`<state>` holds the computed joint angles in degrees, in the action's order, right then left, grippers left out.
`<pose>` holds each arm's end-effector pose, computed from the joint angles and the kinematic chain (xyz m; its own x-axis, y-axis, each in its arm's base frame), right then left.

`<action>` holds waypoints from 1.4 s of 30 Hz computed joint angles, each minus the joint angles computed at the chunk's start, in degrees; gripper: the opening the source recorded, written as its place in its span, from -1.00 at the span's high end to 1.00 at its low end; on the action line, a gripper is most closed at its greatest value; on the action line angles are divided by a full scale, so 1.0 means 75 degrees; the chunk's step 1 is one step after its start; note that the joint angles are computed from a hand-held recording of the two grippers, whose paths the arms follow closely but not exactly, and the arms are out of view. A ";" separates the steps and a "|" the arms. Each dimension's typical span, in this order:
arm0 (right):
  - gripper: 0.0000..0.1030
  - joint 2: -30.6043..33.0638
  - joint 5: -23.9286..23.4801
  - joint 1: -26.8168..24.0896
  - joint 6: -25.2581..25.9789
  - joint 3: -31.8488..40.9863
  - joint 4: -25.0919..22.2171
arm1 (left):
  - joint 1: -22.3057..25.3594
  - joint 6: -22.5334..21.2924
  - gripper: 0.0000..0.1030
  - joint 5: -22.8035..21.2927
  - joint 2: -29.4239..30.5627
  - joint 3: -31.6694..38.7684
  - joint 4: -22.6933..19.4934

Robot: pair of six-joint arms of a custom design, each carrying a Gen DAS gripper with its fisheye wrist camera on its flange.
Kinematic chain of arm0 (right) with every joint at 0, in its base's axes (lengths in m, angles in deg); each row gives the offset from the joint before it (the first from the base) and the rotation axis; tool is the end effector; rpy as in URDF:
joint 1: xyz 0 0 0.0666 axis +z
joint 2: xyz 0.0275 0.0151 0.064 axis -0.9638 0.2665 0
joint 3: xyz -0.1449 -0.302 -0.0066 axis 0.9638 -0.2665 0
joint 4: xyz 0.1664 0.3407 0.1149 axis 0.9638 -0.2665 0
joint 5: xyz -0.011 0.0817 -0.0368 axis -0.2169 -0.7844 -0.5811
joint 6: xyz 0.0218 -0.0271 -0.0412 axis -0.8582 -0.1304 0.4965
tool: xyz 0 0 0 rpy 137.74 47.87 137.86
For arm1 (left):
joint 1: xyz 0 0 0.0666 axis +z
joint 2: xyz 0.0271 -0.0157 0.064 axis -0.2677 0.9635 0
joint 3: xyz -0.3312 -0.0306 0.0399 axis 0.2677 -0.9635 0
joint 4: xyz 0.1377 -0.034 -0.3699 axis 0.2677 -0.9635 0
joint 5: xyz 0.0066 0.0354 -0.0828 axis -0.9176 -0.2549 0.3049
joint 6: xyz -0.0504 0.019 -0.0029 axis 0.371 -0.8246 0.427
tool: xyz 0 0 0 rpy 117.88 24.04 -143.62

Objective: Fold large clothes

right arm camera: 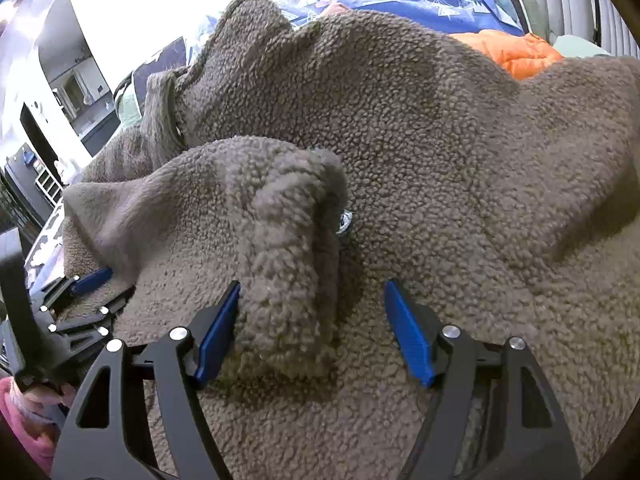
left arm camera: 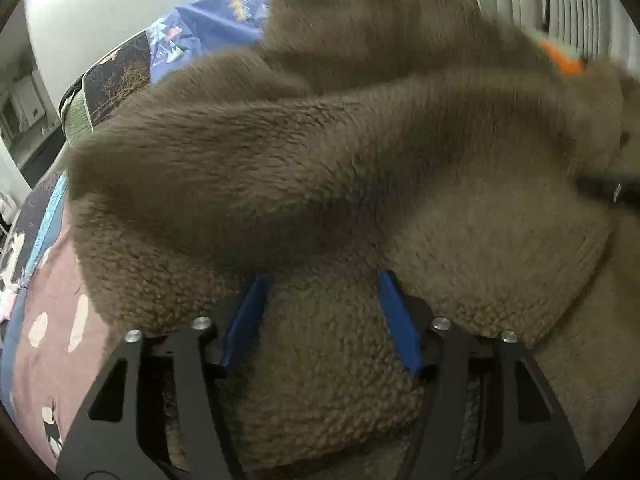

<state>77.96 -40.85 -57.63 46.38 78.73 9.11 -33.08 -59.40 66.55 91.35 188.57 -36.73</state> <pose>0.3804 0.1077 0.4950 -0.6446 0.3604 -0.6742 0.2403 0.9327 0.2688 0.4713 -0.1517 0.5453 -0.6072 0.4262 -0.6706 0.4852 0.8672 0.1118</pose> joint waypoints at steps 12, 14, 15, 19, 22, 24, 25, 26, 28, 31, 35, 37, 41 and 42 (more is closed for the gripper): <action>-0.42 -0.2274 0.0466 -0.4199 0.0788 -0.0261 -0.0512 | 0.0164 0.0199 -0.78 0.0149 0.0009 -0.0086 -0.0096; -0.41 -0.2545 -0.0867 -0.6138 0.0202 -0.0734 -0.0273 | 0.0127 0.0206 -0.78 0.0100 0.0048 -0.0080 -0.0060; -0.41 -0.2592 -0.1474 -0.6840 -0.0082 -0.0917 -0.0161 | 0.0139 0.0202 -0.78 0.0115 0.0042 -0.0083 -0.0067; -0.41 -0.2603 -0.2951 -0.8348 -0.0655 -0.1623 0.0482 | 0.0154 0.0188 -0.78 0.0124 0.0080 -0.0026 -0.0091; -0.41 -0.2439 -0.3797 -0.8633 -0.0979 -0.1873 0.0964 | 0.0142 0.0195 -0.78 0.0117 0.0100 0.0003 -0.0100; -0.27 -0.2288 -0.3798 -0.8409 -0.1215 -0.1835 0.1136 | 0.0148 0.0190 -0.78 0.0120 0.0094 -0.0005 -0.0098; 0.05 -0.2135 -0.3837 -0.8336 -0.1201 -0.1728 0.1110 | 0.0143 0.0195 -0.78 0.0119 0.0100 0.0004 -0.0102; 0.53 -0.2008 -0.3761 -0.8197 -0.1218 -0.1563 0.0961 | 0.0141 0.0195 -0.78 0.0117 0.0100 0.0003 -0.0101; 0.74 -0.1768 -0.3405 -0.7887 -0.1603 -0.1189 0.0776 | 0.0151 0.0190 -0.78 0.0128 0.0092 -0.0008 -0.0096; 0.76 -0.2048 -0.2900 -0.7408 -0.1676 -0.0927 0.0821 | 0.0210 0.0163 -0.78 0.0190 0.0144 0.0043 -0.0100; 0.76 -0.2198 -0.2090 -0.5623 -0.1210 -0.0067 0.1060 | 0.0245 0.0194 -0.78 0.0293 0.0170 0.0111 -0.0141; 0.76 -0.1976 -0.1183 -0.4065 -0.0709 0.0488 0.1069 | 0.0314 0.0203 -0.78 0.0425 0.0195 0.0160 -0.0159; 0.75 -0.1040 0.0129 -0.0881 0.0734 0.1268 0.1479 | 0.0596 0.0300 -0.78 0.1036 0.0180 0.0219 -0.0172; 0.74 -0.0711 0.0215 -0.0216 0.1208 0.1399 0.1562 | 0.0706 0.0353 -0.78 0.1293 0.0166 0.0230 -0.0168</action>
<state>72.63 -39.24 -59.25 55.44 89.22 20.82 -27.79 -56.75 76.25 92.59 190.30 -37.99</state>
